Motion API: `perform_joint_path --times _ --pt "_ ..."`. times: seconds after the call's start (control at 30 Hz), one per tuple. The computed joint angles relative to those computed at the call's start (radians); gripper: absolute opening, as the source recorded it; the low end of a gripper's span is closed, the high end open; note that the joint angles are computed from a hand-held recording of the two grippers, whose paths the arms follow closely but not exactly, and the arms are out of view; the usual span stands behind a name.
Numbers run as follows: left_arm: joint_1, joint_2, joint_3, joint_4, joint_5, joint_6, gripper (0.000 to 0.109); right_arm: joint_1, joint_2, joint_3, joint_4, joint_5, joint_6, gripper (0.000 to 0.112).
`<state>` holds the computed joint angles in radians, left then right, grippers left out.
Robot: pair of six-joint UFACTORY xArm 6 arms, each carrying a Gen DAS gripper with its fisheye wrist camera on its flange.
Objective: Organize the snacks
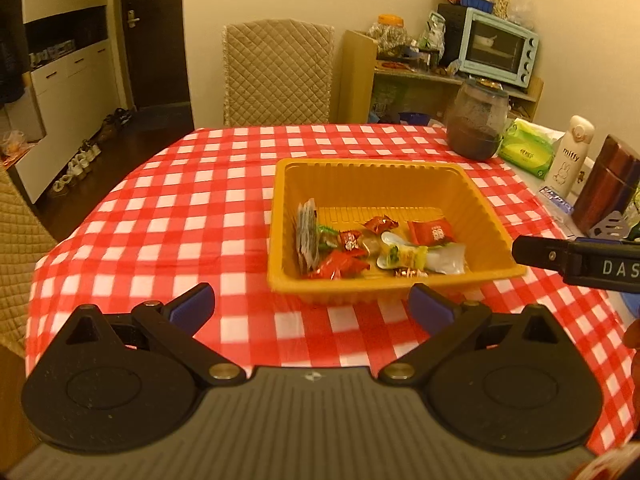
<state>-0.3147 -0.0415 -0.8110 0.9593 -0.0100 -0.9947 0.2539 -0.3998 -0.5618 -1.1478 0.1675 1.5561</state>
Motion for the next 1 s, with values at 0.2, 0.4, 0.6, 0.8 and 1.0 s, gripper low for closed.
perform_joint_path --times 0.2,0.4,0.6,0.8,1.0 --pt "-0.020 -0.199 0.146 -0.021 0.051 -0.011 0.102 0.083 -0.176 0.112 0.146 0.094 -0.099 0.092" --pt "-0.071 -0.392 0.260 -0.094 0.142 0.027 0.102 0.209 -0.380 0.197 0.269 0.251 -0.165 0.092" --pt "-0.147 -0.577 0.363 -0.232 0.241 0.106 0.103 0.379 -0.557 0.225 0.303 0.477 -0.154 0.092" --pt "-0.220 -0.725 0.423 -0.274 0.351 0.102 0.103 0.601 -0.648 0.209 0.263 0.714 -0.100 0.092" --pt "-0.273 -0.855 0.463 -0.271 0.445 0.091 0.103 0.808 -0.688 0.182 0.239 0.904 -0.029 0.092"
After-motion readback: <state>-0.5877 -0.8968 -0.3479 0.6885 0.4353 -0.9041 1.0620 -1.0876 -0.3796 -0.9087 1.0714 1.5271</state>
